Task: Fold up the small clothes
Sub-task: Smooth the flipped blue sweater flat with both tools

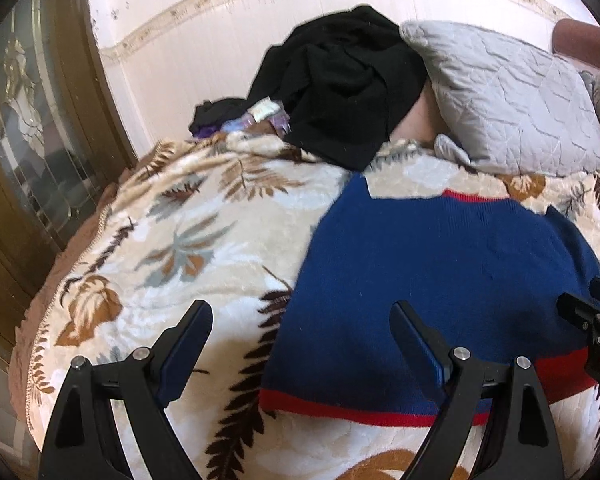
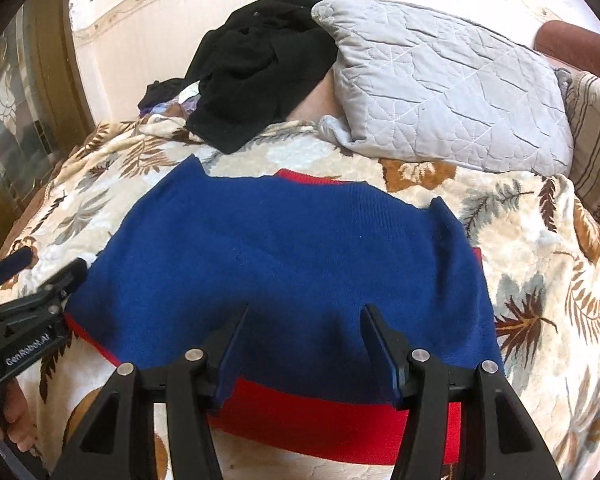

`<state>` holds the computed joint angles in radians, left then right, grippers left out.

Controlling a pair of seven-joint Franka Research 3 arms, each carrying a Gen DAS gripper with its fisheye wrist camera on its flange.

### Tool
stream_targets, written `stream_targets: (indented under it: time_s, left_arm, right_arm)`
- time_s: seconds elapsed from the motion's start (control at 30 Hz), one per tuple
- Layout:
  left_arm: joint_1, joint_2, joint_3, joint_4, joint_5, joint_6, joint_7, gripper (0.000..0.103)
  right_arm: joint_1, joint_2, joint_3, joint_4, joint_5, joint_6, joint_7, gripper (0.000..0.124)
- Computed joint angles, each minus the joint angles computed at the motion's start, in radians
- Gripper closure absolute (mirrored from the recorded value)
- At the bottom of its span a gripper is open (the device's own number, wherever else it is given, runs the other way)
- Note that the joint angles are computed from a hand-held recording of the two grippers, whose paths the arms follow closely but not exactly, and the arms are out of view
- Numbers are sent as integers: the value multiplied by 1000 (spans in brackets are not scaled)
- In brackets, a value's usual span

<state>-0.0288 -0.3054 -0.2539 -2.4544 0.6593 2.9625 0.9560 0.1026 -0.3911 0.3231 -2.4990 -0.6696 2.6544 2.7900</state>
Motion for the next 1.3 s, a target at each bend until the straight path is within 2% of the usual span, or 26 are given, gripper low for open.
stream_targets:
  time_s: [0.3, 0.57, 0.93, 1.3]
  left_arm:
    - [32, -16, -7, 4, 28, -9, -38, 13]
    - [33, -25, 23, -5, -3, 4, -24, 13]
    - [42, -30, 21, -10, -22, 9, -9, 13]
    - [30, -30, 20, -9, -36, 5, 6, 13]
  right_arm:
    - [8, 32, 4, 25, -19, -7, 12, 64]
    - [42, 77, -13, 59, -56, -22, 28, 64]
    - [76, 94, -42, 72, -77, -32, 42, 64]
    - [77, 80, -46, 60, -70, -29, 44, 64]
